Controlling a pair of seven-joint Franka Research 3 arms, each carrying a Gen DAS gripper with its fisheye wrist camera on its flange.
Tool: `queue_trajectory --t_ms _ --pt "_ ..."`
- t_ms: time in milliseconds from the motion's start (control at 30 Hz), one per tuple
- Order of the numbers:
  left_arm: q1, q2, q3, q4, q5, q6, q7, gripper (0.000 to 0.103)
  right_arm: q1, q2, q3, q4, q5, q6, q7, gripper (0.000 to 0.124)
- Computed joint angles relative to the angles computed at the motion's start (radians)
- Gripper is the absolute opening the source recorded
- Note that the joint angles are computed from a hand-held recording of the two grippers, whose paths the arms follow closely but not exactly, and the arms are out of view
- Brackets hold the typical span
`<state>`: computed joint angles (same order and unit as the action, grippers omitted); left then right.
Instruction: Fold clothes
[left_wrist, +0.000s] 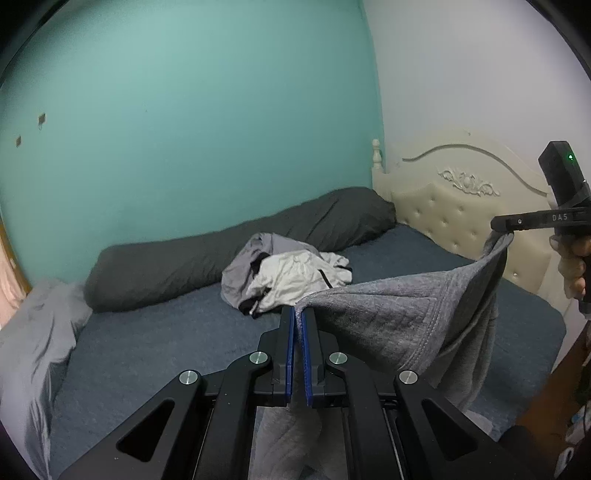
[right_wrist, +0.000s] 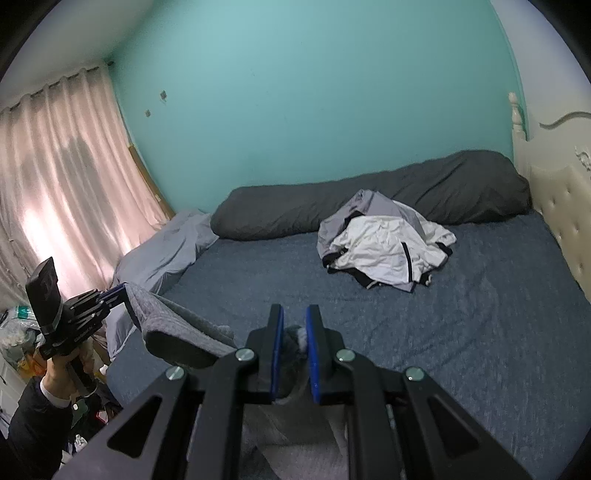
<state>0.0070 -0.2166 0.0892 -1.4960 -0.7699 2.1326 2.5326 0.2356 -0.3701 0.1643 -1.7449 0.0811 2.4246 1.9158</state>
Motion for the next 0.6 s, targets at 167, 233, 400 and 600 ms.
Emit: queue_trajectory --t_ms 167,233,400,600 --pt "-0.01 -0.043 0.017 0.012 -0.019 0.012 0.01 0.004 -0.001 -0.013 0.008 0.038 -0.018 0.009 -0.01 0.012" --pt "-0.018 -0.043 0.033 0.039 -0.034 -0.005 0.002 0.004 -0.006 -0.026 0.014 0.057 -0.028 0.025 -0.008 0.0" --pt "-0.019 -0.025 0.024 0.078 0.013 -0.047 -0.034 0.003 -0.021 -0.022 0.028 0.141 -0.045 -0.005 -0.012 0.0" --pt "-0.018 -0.015 -0.008 0.025 0.093 -0.036 -0.038 0.003 0.01 -0.029 0.007 0.044 0.002 -0.063 -0.019 0.0"
